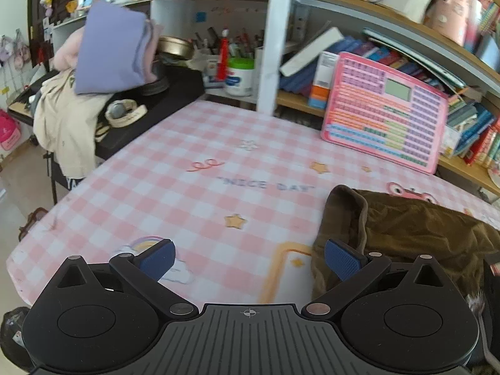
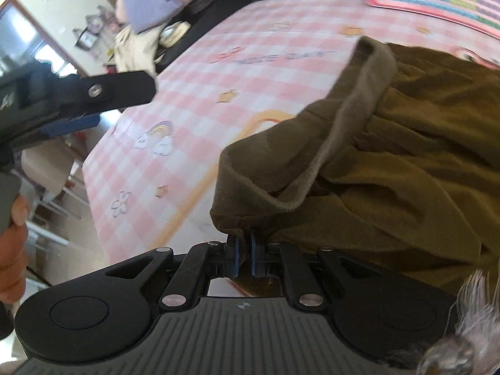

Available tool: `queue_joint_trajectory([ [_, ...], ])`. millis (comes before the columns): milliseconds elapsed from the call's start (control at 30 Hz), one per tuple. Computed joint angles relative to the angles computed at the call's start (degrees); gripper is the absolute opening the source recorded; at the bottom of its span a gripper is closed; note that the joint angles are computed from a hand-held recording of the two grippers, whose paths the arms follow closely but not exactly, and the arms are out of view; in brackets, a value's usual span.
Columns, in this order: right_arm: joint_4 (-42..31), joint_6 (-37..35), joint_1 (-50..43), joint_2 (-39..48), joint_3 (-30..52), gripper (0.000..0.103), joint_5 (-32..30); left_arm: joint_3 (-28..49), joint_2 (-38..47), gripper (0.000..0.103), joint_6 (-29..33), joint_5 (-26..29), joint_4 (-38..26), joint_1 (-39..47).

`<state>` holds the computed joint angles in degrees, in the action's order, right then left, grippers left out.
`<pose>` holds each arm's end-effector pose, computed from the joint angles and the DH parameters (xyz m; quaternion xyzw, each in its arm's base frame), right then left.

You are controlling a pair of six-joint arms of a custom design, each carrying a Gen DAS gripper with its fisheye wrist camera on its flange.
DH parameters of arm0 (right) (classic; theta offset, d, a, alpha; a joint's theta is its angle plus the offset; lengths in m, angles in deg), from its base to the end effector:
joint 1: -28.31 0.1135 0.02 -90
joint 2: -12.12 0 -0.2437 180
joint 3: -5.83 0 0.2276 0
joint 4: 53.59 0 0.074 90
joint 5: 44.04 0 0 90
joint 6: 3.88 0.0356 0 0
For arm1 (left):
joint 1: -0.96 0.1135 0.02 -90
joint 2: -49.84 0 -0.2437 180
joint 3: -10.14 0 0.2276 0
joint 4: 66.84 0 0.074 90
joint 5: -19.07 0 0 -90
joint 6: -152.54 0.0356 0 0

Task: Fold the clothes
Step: 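Shake out the garment with the right gripper while the left gripper grasps its waistband edge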

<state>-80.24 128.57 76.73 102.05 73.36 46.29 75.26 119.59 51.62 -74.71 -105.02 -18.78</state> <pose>0.2006 0.2257 0.1877 -0.0478 0.9356 0.2473 0.2474 0.2294 -0.0798 0.2493 0.0573 0.9142 -0.0766 0.3938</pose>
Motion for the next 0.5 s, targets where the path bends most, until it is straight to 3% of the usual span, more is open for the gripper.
queue_joint_trajectory([
  [167,1.18,-2.86,3.31,8.44,8.0,0.008,-1.88,1.7,2.74,0.103,5.45,6.69,1.2,6.8],
  [300,-0.45,-2.47,5.02,9.28,10.15,0.017,-0.46,3.85,6.69,0.103,8.23,11.16,3.22,8.5],
  [400,-0.11,0.66,5.48,4.38,6.34,0.029,2.32,5.09,9.35,0.103,9.58,13.53,4.78,7.9],
  [500,-1.75,6.64,6.95,-2.87,1.41,0.037,9.62,6.12,11.61,0.102,11.1,16.45,5.15,7.01],
])
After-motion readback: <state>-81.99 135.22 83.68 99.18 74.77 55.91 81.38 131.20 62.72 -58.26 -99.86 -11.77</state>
